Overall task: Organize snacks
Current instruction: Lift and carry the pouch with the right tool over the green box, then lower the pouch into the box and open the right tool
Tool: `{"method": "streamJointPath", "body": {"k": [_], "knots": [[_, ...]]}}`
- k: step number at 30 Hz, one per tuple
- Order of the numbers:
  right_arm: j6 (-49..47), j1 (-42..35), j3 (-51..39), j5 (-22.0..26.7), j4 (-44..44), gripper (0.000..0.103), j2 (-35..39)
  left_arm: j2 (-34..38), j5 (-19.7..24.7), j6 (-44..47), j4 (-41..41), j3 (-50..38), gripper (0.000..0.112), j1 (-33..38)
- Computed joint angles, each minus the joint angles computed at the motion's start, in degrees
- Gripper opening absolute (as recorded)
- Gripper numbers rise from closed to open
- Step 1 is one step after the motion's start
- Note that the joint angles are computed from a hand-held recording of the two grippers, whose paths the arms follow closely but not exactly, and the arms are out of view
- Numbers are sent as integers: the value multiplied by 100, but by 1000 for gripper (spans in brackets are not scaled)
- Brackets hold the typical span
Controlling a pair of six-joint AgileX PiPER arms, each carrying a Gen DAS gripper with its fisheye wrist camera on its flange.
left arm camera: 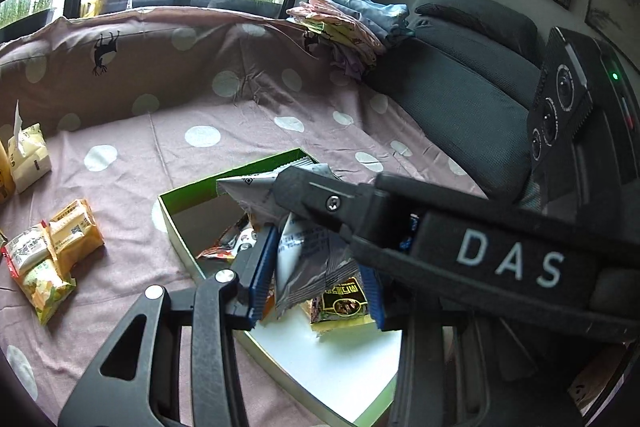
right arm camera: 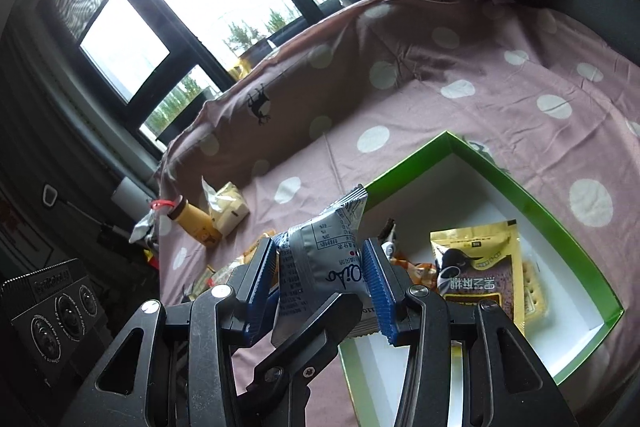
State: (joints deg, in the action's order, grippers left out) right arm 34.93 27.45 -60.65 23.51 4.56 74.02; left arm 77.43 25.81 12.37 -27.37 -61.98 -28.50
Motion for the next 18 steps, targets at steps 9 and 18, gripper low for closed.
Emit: {"method": "streamJointPath", "body": {"k": [9,18], "knots": [[-138,-529,127,317,334,48,62,760,557,309,-481,-592,38,-53],[277,-694,56,649,-10,48,257,1543,1547,710,-1363,-1183,38,206]]}}
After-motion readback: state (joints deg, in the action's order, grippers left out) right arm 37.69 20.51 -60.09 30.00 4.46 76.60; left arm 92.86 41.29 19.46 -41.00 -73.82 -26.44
